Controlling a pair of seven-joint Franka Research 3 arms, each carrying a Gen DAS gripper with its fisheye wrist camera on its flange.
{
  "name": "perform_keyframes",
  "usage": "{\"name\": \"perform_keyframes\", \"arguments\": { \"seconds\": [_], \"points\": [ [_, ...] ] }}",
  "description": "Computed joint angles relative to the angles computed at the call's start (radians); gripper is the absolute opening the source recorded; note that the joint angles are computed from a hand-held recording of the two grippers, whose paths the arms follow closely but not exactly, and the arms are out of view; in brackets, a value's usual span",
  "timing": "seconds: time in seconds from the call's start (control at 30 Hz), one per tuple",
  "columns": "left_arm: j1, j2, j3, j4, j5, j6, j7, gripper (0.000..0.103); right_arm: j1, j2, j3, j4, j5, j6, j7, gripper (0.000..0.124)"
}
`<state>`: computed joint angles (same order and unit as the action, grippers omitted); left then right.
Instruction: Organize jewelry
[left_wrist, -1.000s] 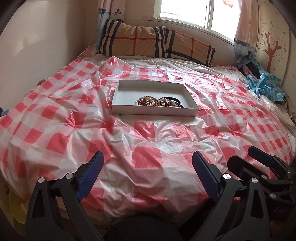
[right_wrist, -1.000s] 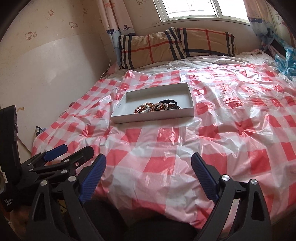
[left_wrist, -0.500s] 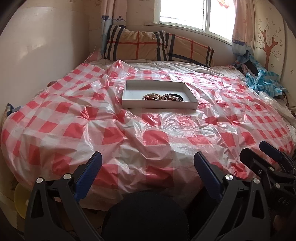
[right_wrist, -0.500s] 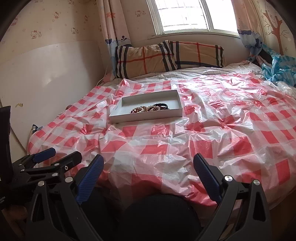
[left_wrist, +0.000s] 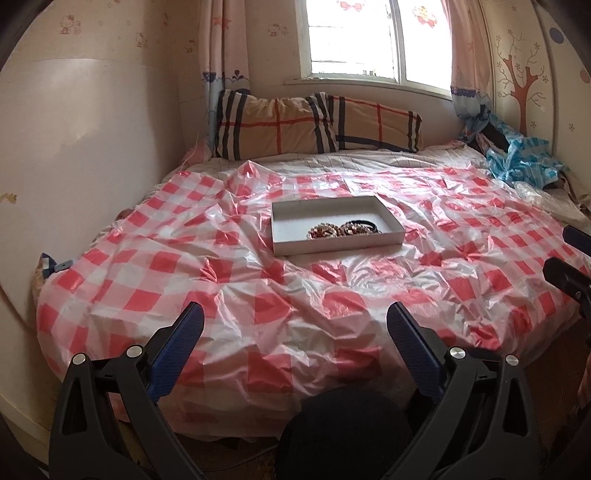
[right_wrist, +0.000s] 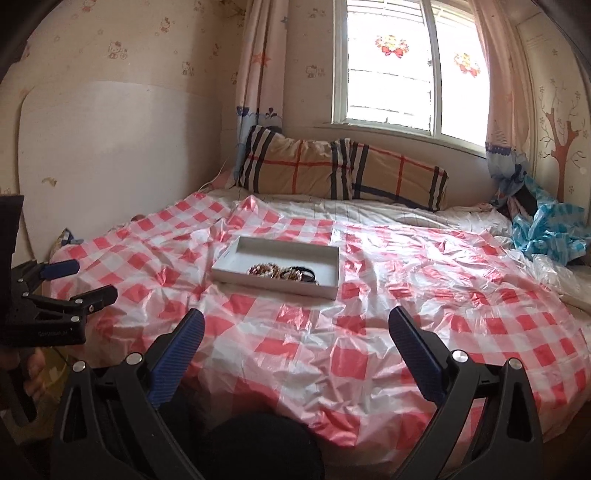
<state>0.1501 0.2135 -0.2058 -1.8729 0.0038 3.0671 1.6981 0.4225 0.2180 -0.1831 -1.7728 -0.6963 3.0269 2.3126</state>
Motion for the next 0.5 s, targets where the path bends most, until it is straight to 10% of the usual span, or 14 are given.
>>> {"name": "perform_keyframes", "arguments": {
  "seconds": [0.3,0.5],
  "points": [
    [0.051,-0.077,-0.07,-0.032,-0.301,-0.128,0.244,0.095,-0.052,-0.078,0.125,-0.169,0.294,-0.012,-0.112,0.096],
    [-0.045,-0.175,-0.005,-0.187,-0.286,-0.075,0.169,0.095,-0.045,-0.079,0.154,-0.188,0.384,0.005,-0.175,0.096]
  ]
}}
